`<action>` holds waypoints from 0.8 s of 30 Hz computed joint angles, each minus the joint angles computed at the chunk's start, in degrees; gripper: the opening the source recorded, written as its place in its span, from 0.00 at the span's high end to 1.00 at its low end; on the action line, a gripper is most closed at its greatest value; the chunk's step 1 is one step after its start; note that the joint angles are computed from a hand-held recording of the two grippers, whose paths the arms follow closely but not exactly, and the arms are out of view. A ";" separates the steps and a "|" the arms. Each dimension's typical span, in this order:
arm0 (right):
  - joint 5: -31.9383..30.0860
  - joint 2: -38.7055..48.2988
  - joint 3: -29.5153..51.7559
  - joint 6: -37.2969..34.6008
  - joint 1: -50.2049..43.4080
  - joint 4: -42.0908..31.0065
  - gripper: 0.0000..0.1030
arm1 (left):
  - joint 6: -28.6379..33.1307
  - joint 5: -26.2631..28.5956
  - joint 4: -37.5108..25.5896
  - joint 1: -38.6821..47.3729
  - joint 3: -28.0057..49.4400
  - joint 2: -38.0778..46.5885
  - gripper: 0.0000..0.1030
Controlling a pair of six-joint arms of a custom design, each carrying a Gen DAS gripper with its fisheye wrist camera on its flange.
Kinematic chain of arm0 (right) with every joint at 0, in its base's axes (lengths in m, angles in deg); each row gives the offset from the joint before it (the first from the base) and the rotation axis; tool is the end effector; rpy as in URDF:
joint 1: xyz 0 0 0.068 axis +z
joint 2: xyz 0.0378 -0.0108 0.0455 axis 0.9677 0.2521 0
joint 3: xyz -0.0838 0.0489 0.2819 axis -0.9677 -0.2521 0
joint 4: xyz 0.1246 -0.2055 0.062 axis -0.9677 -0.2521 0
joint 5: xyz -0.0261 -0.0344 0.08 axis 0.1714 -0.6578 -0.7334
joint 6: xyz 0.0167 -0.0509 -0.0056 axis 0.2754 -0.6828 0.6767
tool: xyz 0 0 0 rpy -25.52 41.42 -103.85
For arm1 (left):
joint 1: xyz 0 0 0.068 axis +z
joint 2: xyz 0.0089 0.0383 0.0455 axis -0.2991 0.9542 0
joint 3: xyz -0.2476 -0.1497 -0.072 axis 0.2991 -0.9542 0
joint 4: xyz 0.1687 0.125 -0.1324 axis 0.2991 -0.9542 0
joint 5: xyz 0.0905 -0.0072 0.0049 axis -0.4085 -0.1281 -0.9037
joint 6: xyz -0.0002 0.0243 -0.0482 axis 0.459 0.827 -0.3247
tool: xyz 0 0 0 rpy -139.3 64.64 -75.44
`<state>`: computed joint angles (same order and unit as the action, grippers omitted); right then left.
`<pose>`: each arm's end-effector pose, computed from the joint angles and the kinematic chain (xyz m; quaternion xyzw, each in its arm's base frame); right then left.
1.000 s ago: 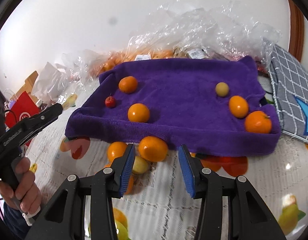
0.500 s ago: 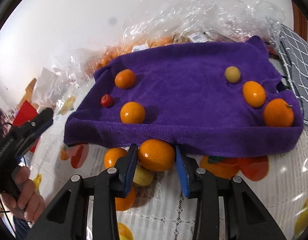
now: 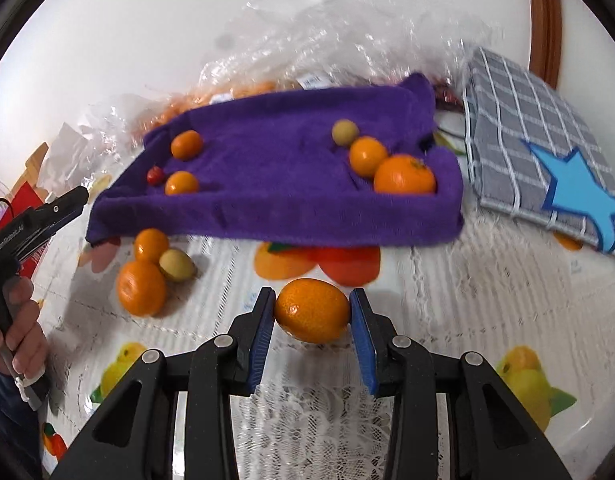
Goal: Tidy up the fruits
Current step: 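Close the right tool on the orange in front of the towel, then close the left tool on a large orange while the right tool holds its orange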
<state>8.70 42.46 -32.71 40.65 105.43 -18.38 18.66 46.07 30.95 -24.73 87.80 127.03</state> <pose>0.3024 0.1723 0.0762 -0.0758 0.9384 0.1165 0.3162 0.2900 -0.0407 0.0925 -0.0420 0.8797 -0.1347 0.4541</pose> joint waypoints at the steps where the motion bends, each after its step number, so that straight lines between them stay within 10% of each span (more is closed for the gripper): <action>1: 0.04 0.33 -0.17 -0.15 0.04 0.47 0.63 | 0.54 -0.51 -0.04 -0.58 0.00 0.19 0.54; 13: -3.08 -0.75 -3.74 -1.80 -1.65 6.56 0.64 | -0.33 8.59 -2.00 0.70 -0.17 1.70 0.54; 24: 1.77 -4.14 -11.43 -7.05 -3.96 14.25 0.64 | 4.55 0.65 -7.43 -9.00 -1.56 -2.53 0.54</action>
<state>10.47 38.31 -44.14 33.60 101.47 -4.14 23.21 46.71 23.52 -33.73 86.23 124.50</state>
